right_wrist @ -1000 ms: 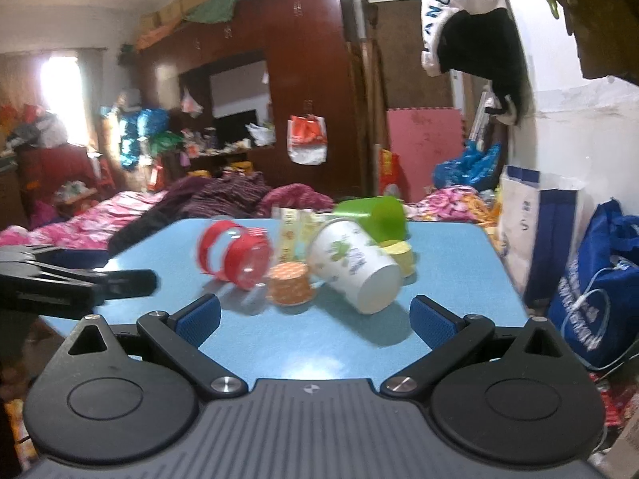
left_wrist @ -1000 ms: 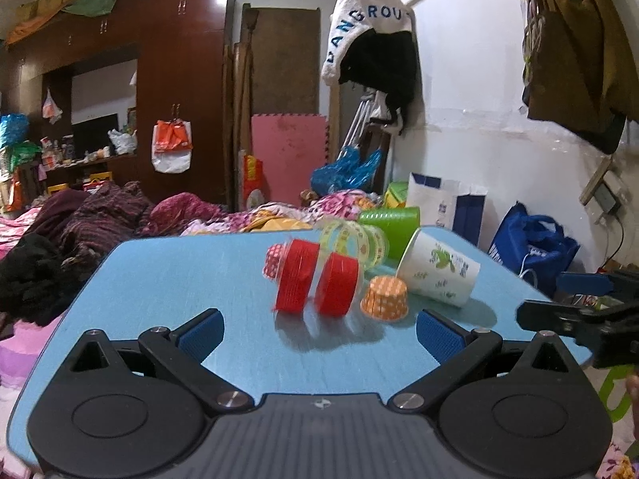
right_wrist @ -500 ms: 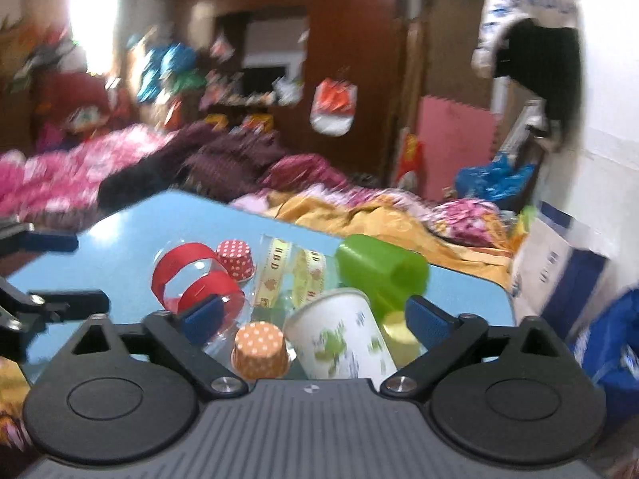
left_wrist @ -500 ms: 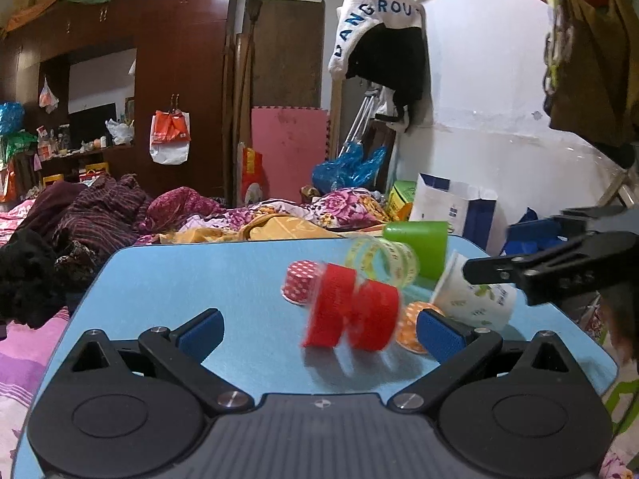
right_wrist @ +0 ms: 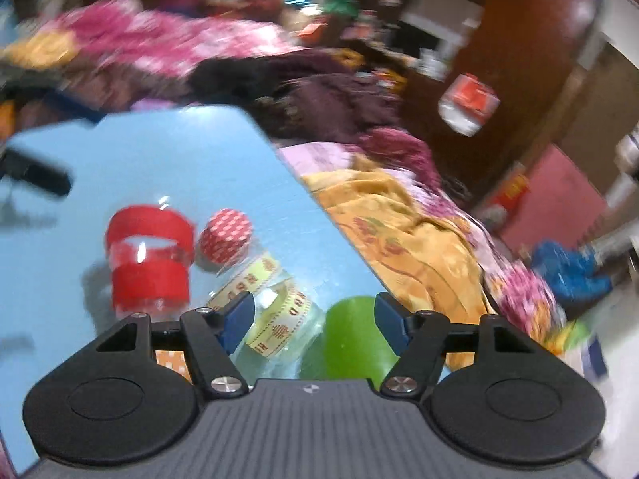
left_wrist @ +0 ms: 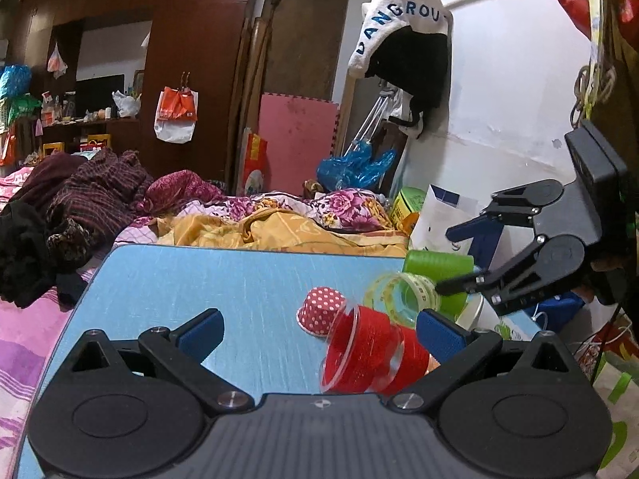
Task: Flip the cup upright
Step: 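Move the right tool down toward the clear HBD-ribbon cup lying sideways, then close the right gripper on the clear HBD cup and lift it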
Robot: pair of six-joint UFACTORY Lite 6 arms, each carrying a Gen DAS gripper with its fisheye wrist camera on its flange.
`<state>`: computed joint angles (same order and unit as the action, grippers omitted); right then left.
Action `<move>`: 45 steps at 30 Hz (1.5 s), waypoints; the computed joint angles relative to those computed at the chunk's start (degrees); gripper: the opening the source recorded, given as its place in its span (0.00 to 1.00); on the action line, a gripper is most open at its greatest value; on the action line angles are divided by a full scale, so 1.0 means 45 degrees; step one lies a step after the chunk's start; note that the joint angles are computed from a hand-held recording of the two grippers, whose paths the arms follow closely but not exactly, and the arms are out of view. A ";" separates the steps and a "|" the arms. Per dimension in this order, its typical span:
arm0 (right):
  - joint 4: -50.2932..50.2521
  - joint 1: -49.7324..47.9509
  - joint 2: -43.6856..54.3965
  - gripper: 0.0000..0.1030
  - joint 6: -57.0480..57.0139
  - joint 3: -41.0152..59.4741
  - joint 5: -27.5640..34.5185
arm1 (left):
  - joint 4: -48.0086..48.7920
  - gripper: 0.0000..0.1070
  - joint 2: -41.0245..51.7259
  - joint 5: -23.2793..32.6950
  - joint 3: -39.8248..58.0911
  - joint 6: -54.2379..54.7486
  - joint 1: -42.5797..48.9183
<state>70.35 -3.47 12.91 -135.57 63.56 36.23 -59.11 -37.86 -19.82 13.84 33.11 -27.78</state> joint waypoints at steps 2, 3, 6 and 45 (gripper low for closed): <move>-0.1510 0.0136 0.0353 0.65 0.0454 0.0707 0.0406 | 0.0187 0.96 -0.0068 0.0163 0.0119 -0.0029 0.0262; -0.2258 0.0278 0.0640 0.65 0.0836 0.1194 0.0511 | 0.0234 0.96 -0.0086 0.0227 0.0172 -0.0054 0.0308; -0.4166 0.0562 0.1365 0.65 0.1457 0.2355 0.1029 | 0.1372 0.96 0.0097 0.0591 0.0434 -0.1052 0.0809; -1.0038 0.3166 0.4381 0.55 0.8614 0.6657 0.0883 | 1.3755 0.96 0.2546 -0.0057 0.0772 -1.3833 0.4706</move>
